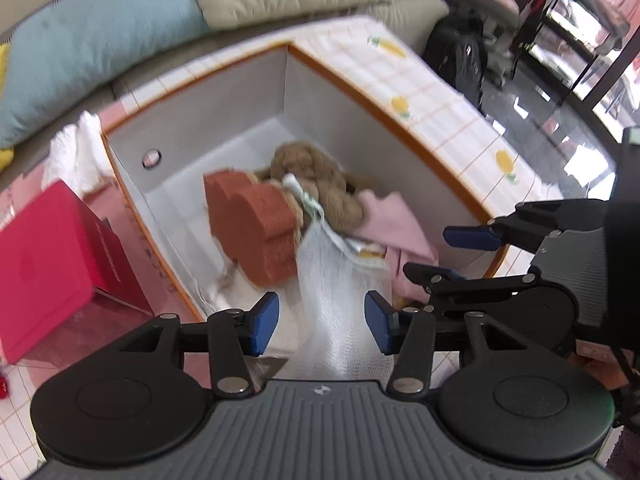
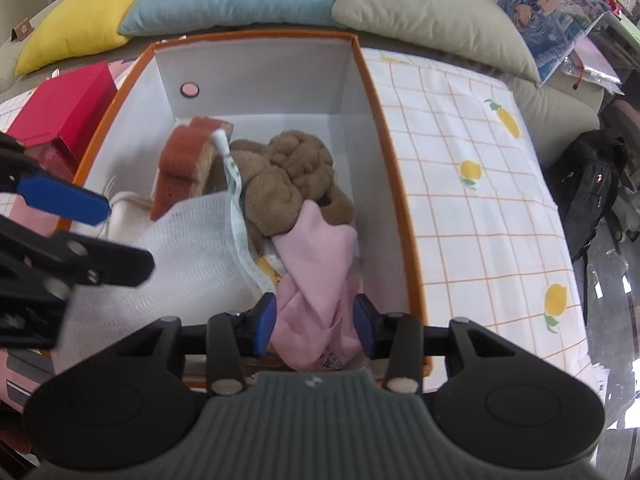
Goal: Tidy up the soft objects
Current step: 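Open the left tool to drop the mesh bag while the right tool releases the pink cloth, then move both open tools back from the box toward the orange ball and knitted hat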
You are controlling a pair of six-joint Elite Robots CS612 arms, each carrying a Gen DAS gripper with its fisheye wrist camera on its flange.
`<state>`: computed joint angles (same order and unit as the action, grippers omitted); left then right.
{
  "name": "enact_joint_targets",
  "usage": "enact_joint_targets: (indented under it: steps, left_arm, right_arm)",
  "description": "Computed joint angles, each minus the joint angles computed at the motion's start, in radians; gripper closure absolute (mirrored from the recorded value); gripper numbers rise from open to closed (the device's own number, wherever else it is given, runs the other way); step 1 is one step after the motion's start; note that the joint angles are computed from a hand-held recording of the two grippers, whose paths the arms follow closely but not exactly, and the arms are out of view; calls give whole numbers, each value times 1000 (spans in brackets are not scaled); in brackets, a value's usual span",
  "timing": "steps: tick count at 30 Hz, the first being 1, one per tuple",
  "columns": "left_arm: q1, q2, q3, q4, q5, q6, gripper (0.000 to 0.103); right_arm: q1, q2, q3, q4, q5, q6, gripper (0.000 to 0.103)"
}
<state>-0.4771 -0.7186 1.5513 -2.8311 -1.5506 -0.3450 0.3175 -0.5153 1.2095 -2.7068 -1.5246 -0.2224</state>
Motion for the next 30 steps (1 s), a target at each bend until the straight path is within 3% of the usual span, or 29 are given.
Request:
enact_joint_targets:
  steps: [4, 9, 11, 17, 22, 30]
  left_arm:
    - [-2, -22, 43, -101, 33, -8, 35]
    - [-8, -48, 103, -234, 82, -42, 34]
    - [-13, -59, 130, -281, 102, -40, 34]
    - [-31, -93, 220, -399, 182, -45, 34]
    - [-58, -105, 313, -527, 312, -65, 33]
    - [-74, -140, 449, -609, 428, -206, 24]
  right_arm:
    - [0, -18, 18, -24, -4, 33, 38]
    - [2, -47, 57, -67, 2, 90, 31]
    - [6, -59, 77, -92, -5, 109, 23]
    - [23, -88, 143, -188, -22, 181, 20]
    - [45, -101, 194, -281, -54, 273, 16]
    - [81, -117, 247, -317, -34, 308, 11]
